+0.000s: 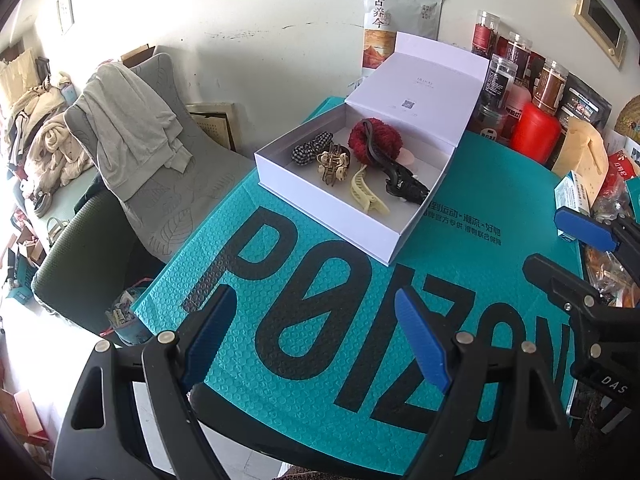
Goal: Organize objects
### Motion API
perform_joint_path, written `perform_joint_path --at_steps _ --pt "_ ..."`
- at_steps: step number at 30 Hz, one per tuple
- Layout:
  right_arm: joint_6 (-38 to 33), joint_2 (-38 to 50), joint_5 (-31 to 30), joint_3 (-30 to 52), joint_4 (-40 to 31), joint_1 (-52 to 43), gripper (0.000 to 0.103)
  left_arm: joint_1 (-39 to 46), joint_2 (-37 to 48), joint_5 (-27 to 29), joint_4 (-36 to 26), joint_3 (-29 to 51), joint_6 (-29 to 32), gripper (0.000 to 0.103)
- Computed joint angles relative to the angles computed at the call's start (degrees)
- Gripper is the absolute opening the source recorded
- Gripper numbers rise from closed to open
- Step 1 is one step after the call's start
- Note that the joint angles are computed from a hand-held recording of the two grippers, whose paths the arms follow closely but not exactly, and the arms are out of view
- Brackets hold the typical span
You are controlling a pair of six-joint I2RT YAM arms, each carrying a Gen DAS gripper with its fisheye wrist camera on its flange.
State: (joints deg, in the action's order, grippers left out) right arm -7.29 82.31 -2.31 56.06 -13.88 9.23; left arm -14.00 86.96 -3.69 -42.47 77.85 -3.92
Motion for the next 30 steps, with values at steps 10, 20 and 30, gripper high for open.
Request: perform_joint_path --at_steps 10,20,30 --pt "0.0 2.5 -0.2 2.3 -0.4 0.2 0.061 0.7 1.9 -0.3 -0.5 2.2 0.4 0.081" --pt "0.0 3.6 -1.8 2.9 0.3 -0.7 0.066 1.2 4.3 0.1 -0.7 3.3 0.0 0.081" --pt "1.0 5.5 -2.0 3.3 0.0 -1.5 0.068 0.0 5.5 -1.1 0.7 2.8 -0.5 0.081"
